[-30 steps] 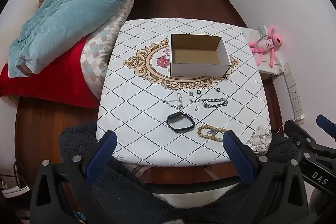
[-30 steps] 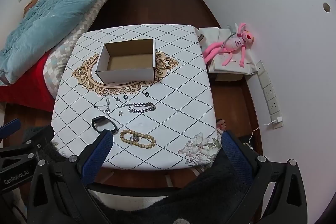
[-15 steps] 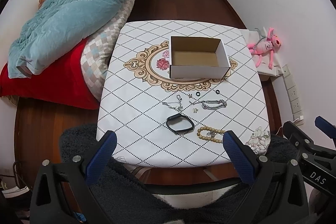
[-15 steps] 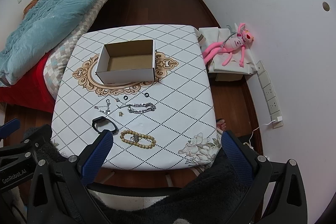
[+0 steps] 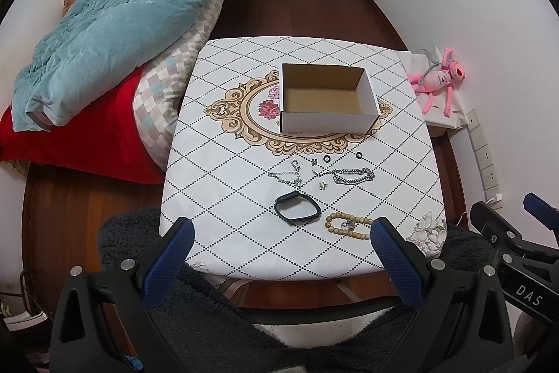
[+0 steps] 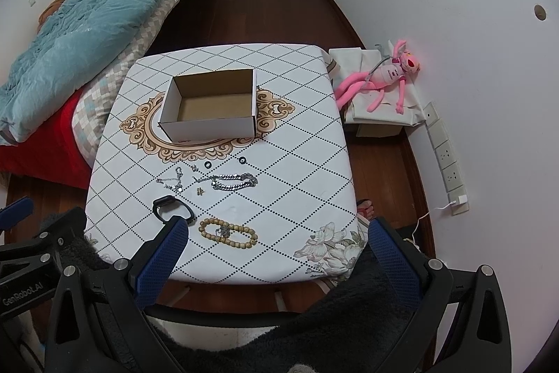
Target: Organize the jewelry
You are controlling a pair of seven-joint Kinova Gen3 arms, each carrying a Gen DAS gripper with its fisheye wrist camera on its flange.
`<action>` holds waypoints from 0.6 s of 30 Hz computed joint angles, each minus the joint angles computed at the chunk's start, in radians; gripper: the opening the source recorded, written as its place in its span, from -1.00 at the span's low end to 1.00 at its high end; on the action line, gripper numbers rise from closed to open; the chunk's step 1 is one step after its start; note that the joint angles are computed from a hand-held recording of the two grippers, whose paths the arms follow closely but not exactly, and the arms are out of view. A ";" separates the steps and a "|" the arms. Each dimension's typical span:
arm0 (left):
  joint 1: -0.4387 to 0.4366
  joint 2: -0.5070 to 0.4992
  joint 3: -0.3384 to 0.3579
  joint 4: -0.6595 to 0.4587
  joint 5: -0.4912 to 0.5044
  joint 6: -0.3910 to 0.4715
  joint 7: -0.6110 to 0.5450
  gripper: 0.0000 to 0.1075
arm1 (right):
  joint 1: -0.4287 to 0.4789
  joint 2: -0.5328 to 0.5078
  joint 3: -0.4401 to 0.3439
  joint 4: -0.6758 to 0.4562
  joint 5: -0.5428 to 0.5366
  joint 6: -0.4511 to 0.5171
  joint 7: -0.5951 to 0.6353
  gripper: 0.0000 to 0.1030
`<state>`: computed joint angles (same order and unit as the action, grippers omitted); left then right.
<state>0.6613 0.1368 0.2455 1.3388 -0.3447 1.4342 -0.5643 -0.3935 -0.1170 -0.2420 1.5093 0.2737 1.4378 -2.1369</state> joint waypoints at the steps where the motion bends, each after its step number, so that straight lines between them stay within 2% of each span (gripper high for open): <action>1: 0.001 0.001 0.000 -0.001 -0.001 0.000 0.001 0.91 | 0.000 -0.001 0.000 0.003 -0.002 -0.004 -0.001 1.00; 16: 0.013 0.015 -0.001 -0.024 -0.008 0.004 0.001 0.91 | 0.001 -0.001 -0.003 -0.028 0.012 0.019 0.006 1.00; 18: 0.008 -0.007 -0.003 -0.002 -0.002 0.000 -0.002 0.91 | -0.002 -0.002 -0.008 -0.026 0.018 0.020 -0.002 1.00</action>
<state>0.6689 0.1294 0.2425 1.3373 -0.3470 1.4339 -0.5659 -0.3956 -0.1190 -0.2505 1.4838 0.2914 1.4578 -2.1394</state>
